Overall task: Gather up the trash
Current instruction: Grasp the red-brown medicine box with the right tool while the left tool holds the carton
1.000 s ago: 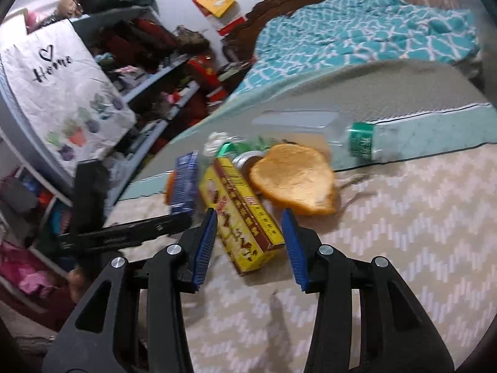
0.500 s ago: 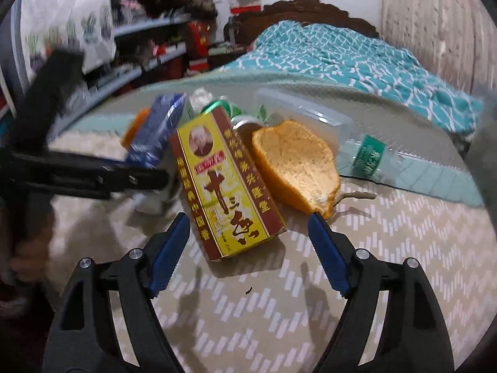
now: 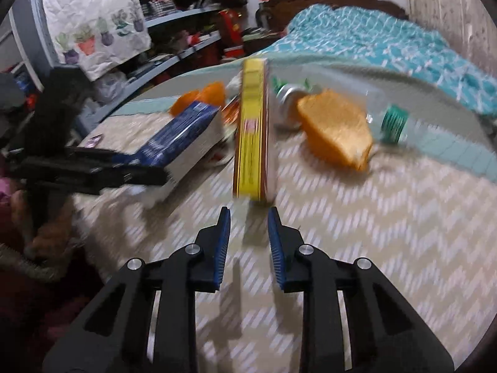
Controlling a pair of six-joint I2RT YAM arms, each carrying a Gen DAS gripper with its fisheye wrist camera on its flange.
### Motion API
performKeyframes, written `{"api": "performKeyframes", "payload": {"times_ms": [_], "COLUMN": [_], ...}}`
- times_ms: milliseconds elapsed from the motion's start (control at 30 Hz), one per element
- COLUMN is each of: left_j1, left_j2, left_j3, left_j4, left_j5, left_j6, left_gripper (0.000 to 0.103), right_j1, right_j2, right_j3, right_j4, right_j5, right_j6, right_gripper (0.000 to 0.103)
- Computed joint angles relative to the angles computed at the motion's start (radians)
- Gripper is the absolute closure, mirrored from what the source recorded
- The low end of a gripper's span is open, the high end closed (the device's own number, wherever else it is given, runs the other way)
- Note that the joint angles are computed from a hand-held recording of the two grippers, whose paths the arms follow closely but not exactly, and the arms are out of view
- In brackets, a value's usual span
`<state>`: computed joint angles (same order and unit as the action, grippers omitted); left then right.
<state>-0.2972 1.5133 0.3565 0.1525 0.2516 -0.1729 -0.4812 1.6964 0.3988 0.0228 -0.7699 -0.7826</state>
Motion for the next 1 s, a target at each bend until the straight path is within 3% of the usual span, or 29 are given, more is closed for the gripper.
{"api": "performKeyframes", "payload": {"times_ms": [100,133,167,233,400,600,800,1000], "left_j1": [-0.009,-0.012,-0.017,-0.022,-0.011,0.011,0.019,0.022], "left_j2": [0.024,0.023,0.019,0.012,0.038,0.092,0.119,0.131], "left_j3": [0.004,0.004,0.001,-0.002,0.008,0.037,0.057,0.055], "left_j4": [0.009,0.009,0.010,0.007,0.013,0.026,0.035,0.054], "left_j5": [0.005,0.004,-0.001,-0.012,-0.019,-0.002,0.011,0.034], "left_j6": [-0.016,-0.019,-0.021,-0.021,-0.034,-0.047,-0.053,-0.041], "left_gripper": [0.044,0.044,0.044,0.044,0.044,0.033,0.033,0.042], "right_j1": [-0.053,-0.069,-0.088,-0.120,-0.087,-0.029,0.046,0.127], "right_j2": [0.027,0.037,0.046,0.064,0.078,0.080,0.085,0.109], "right_j3": [0.019,0.032,0.041,0.053,0.037,0.015,0.002,0.008], "right_j4": [-0.021,-0.021,-0.020,-0.023,0.041,0.091,0.150,0.206], "right_j5": [-0.021,-0.031,-0.051,-0.097,-0.069,-0.046,-0.024,0.007], "right_j6": [0.008,0.029,0.051,0.074,0.131,0.168,0.227,0.285], "right_gripper": [0.072,0.064,0.047,0.035,0.035,0.034,0.029,0.026]}}
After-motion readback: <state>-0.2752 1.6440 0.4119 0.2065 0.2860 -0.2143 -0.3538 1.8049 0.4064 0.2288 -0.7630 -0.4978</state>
